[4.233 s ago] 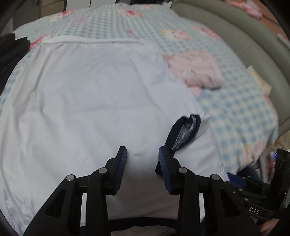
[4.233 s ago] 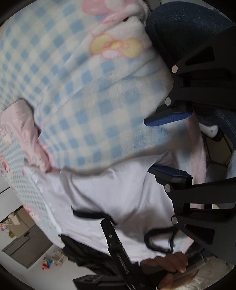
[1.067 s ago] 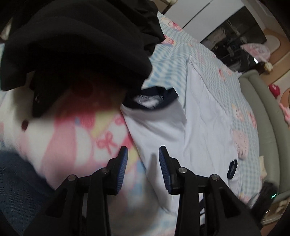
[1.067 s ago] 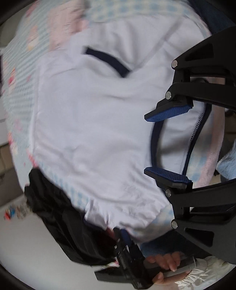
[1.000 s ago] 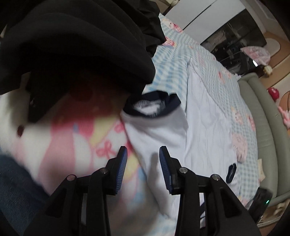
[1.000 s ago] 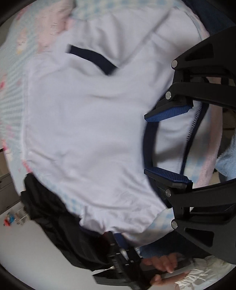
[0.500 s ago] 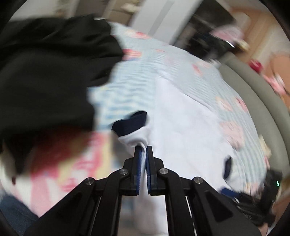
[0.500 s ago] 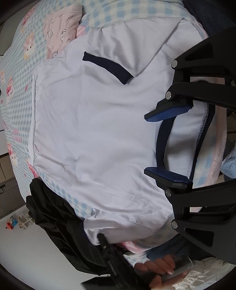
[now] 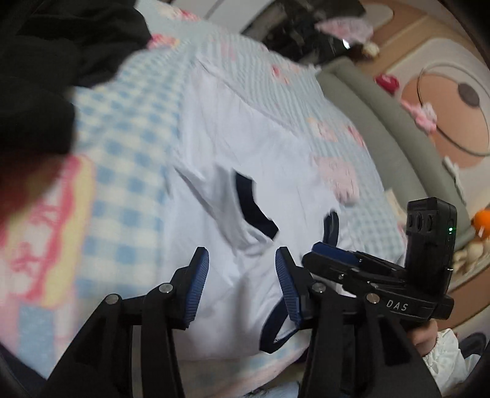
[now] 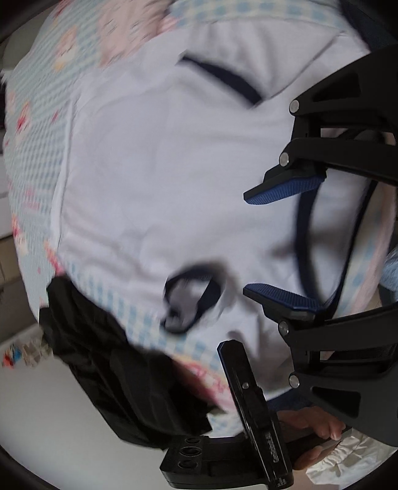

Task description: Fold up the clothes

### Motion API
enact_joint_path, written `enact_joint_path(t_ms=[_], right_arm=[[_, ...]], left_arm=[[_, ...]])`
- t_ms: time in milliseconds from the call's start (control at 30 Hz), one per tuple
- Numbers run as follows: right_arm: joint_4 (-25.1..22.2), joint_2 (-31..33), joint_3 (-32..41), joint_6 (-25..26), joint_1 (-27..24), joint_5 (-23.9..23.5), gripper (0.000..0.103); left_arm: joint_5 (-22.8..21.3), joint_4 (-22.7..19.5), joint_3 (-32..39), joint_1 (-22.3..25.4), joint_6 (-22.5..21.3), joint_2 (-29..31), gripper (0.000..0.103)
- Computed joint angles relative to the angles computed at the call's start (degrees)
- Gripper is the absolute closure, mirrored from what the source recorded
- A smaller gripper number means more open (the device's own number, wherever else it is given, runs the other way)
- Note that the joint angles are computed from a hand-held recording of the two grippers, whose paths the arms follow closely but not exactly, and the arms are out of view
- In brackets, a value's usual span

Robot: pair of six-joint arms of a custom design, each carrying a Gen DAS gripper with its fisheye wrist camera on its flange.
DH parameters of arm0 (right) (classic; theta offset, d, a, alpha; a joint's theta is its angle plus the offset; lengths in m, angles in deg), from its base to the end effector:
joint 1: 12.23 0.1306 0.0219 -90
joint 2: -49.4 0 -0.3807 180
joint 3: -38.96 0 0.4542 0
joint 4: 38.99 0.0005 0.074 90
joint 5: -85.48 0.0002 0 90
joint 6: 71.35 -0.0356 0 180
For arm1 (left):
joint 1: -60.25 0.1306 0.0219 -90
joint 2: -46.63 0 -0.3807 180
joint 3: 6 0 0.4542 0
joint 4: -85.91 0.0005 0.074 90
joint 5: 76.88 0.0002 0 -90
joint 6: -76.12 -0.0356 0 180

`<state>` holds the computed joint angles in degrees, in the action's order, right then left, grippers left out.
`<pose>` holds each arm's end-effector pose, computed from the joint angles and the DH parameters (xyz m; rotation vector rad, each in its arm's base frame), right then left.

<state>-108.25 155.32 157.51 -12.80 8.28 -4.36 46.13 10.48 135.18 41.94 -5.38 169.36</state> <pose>0.5899 0.2201 0.5044 0.2486 2.5845 0.3376 0.6726 -0.2435 0.5074 0.4441 2.5384 -0.9163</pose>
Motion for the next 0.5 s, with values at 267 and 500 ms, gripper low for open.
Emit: enact_joint_path(t_ms=[267, 500], right_arm=[[-7.06, 13.49, 14.8, 4.41, 1.64, 1.95, 0.047], [-4.76, 7.24, 7.06, -2.67, -1.49, 4.31, 0.045]], left_arm=[[-13.39, -6.68, 0.56, -0.36, -5.67, 1.49, 0.062], [-11.19, -9.72, 6.19, 0.06, -6.21, 4.4, 0.064]])
